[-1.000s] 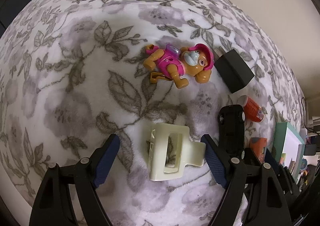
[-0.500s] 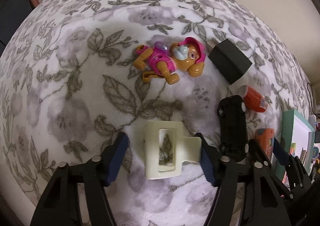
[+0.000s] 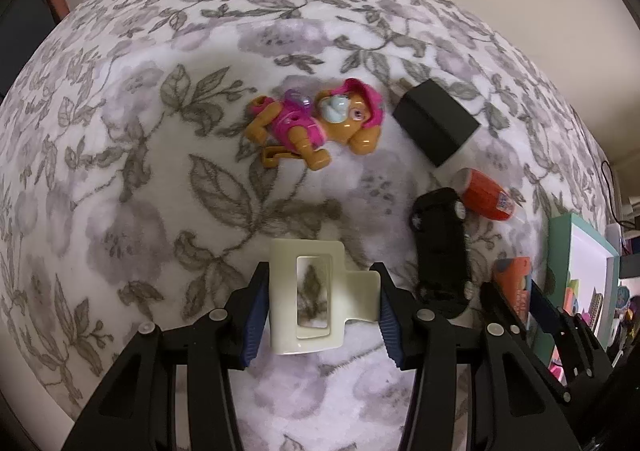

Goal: Organize rigid objects
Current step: 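Carry the toy knife and cream hair clip over the white tray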

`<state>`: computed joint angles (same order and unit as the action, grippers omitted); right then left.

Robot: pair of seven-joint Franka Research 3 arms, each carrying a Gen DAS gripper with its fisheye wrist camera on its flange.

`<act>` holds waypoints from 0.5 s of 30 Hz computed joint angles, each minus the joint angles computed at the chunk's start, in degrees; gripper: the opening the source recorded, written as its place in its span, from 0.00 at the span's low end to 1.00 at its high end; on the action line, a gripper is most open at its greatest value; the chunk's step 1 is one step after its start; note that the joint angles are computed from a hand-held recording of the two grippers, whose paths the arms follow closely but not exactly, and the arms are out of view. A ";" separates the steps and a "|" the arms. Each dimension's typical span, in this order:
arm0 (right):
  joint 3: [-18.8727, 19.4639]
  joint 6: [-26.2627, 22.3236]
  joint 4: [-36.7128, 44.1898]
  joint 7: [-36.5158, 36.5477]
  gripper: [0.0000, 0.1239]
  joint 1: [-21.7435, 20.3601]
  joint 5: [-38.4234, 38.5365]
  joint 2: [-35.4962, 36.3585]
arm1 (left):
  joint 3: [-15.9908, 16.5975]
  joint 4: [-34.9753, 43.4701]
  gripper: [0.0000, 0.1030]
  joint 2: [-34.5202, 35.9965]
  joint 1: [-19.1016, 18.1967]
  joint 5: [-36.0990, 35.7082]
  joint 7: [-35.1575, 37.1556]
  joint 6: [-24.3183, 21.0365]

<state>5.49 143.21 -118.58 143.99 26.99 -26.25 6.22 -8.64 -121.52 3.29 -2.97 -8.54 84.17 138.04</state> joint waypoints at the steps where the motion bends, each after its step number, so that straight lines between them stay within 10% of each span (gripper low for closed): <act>1: 0.03 0.01 -0.03 -0.08 0.36 0.02 0.10 -0.04 | -0.11 -0.14 0.49 -0.33 -0.05 -0.32 0.50 0.08; 15: 1.11 5.72 -4.94 1.13 0.36 -1.90 3.77 -5.34 | -0.75 -0.76 0.49 -3.69 -2.66 -1.40 0.35 3.28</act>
<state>6.60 148.93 -123.53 145.11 25.09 -22.47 0.88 -9.39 -122.29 -0.40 -5.63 -9.94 84.52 141.32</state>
